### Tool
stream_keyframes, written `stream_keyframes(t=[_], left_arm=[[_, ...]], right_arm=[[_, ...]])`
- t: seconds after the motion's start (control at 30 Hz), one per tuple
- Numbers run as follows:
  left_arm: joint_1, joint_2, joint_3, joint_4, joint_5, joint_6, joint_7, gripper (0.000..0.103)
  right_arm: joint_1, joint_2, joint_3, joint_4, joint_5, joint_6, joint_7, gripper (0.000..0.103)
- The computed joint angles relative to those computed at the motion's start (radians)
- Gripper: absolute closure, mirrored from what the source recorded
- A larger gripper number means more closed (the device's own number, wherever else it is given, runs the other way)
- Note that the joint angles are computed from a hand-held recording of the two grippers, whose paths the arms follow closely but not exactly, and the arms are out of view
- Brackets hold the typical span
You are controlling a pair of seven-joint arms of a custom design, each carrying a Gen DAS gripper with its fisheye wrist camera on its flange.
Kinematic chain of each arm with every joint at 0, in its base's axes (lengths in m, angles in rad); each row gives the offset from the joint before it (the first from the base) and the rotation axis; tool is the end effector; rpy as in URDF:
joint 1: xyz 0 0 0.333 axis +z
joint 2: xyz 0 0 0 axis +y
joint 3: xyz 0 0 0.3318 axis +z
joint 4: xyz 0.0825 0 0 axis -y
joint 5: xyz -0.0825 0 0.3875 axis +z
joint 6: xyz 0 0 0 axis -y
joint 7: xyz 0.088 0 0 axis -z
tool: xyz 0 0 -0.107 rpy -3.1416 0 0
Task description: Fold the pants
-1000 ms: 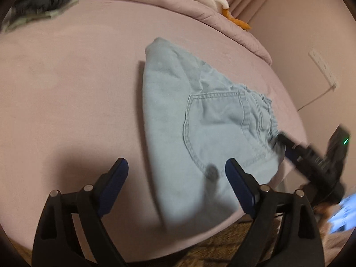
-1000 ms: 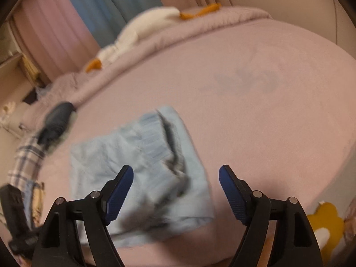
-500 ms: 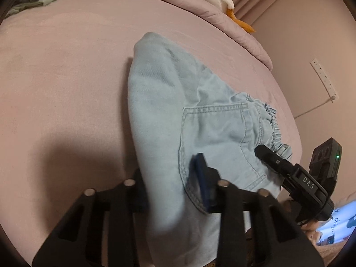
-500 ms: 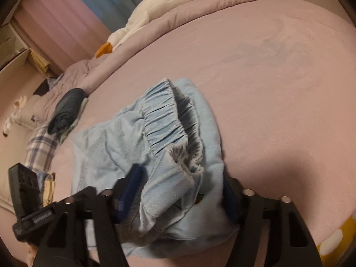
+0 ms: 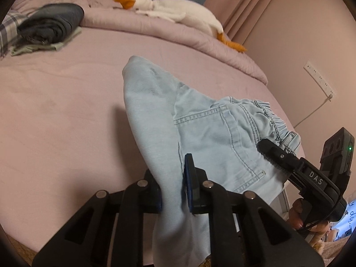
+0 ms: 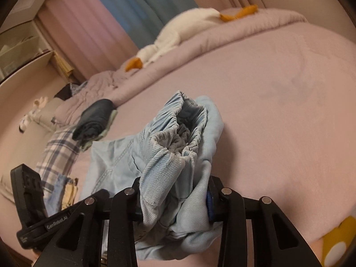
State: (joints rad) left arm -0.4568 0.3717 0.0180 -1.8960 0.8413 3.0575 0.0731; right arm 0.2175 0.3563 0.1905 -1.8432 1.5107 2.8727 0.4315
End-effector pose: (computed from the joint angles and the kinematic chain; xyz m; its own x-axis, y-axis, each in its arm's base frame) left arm 0.5797 -0.3382 0.3934 0.0736 -0.9103 0.4073 -0.7225 -0.3302 -0.6074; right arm 0.6310 0.1993 0.3824 0.3197 -0.8076 -0.4956 -0.7358 0.1179 -0.6668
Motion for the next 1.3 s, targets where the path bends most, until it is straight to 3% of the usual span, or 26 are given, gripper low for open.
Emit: stream_keyframes(t=[0.17, 0.6, 1.03, 1.3], left_arm=[[-0.02, -0.062, 0.043, -0.042, 0.11, -0.028, -0.092, 0.09], [0.102, -0.071, -0.018, -0.013, 0.248, -0.042, -0.138, 0.087], [0.138, 0.021, -0.034, 0.085, 0.157, -0.116, -0.004, 0.087], [0.141, 0.07, -0.025, 0.121, 0.062, -0.148, 0.089, 0.087]], right_arm=[[0.021, 0.015, 0.01, 0.036, -0.04, 0.02, -0.004, 0.064], [0.028, 0.072, 0.054, 0.13, -0.195, 0.059, 0.087, 0.064], [0.021, 0.189, 0.084, 0.227, -0.46, 0.081, 0.319, 0.064], [0.04, 0.252, 0.057, 0.269, -0.669, 0.057, 0.51, 0.064]])
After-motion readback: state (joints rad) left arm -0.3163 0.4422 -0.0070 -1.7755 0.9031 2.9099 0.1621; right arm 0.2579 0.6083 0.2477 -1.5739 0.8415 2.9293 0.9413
